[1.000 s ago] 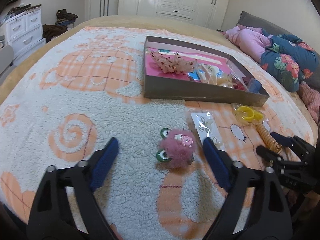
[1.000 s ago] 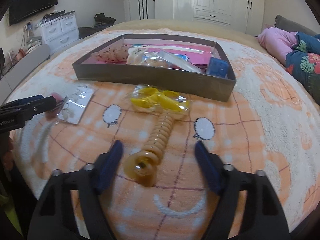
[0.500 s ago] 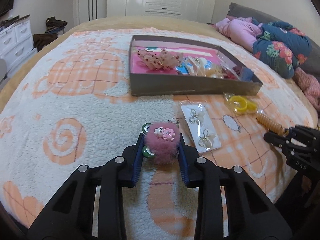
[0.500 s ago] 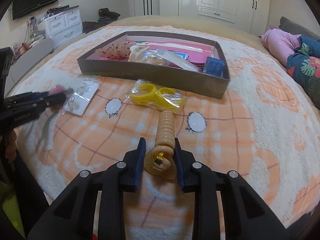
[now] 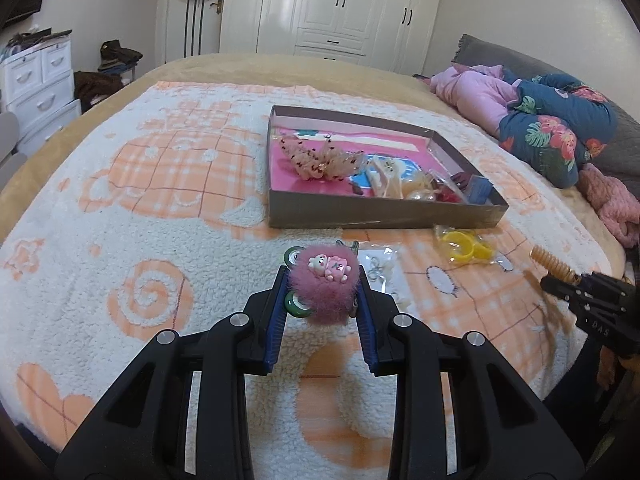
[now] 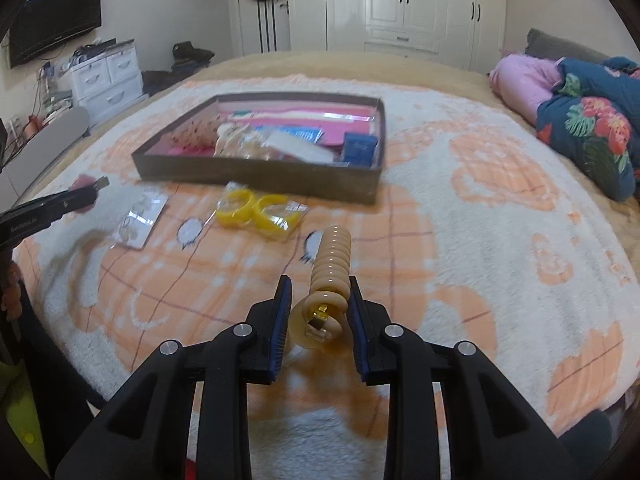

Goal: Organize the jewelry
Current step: 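Carry the pink clip and coiled hair tie into the box and open both tools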

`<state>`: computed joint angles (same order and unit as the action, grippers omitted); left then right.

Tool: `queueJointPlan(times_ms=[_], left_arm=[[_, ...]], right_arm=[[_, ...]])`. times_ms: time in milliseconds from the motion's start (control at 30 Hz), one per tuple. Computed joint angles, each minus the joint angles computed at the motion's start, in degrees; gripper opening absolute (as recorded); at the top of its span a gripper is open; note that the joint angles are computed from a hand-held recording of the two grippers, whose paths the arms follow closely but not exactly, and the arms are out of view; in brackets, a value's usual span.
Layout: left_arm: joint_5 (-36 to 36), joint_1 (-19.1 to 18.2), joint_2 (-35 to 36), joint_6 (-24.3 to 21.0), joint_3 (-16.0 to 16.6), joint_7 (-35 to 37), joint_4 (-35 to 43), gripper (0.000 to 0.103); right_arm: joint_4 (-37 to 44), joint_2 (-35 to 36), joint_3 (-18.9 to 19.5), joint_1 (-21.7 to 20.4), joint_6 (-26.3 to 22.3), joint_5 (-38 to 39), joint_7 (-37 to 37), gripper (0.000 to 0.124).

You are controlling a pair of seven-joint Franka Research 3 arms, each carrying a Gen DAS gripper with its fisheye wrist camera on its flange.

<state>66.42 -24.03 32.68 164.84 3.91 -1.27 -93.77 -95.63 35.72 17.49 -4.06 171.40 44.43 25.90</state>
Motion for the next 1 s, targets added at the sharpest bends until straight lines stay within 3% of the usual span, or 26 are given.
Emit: queueJointPlan(times_ms=[267,567,1000], left_arm=[[-1.2,-0.4,1.0,0.0,-0.5,2.8,2.8,0.023],[-8.2,-0.1,5.2,0.6,-0.9,11.0,9.7,0.023],[-17.5,-0.9,10.9,0.9,1.2,20.2,19.2,0.023]], right_arm=[[2.0,0.8,2.8,-2.4,1.2,2.4,-3.0,0.026],[8.4,3.7,1.3,-1.0,-2.0,2.4,-1.9,0.026],[17.6,8.3,-0.5,1.8,-4.7,-1.1,1.9,0.026]])
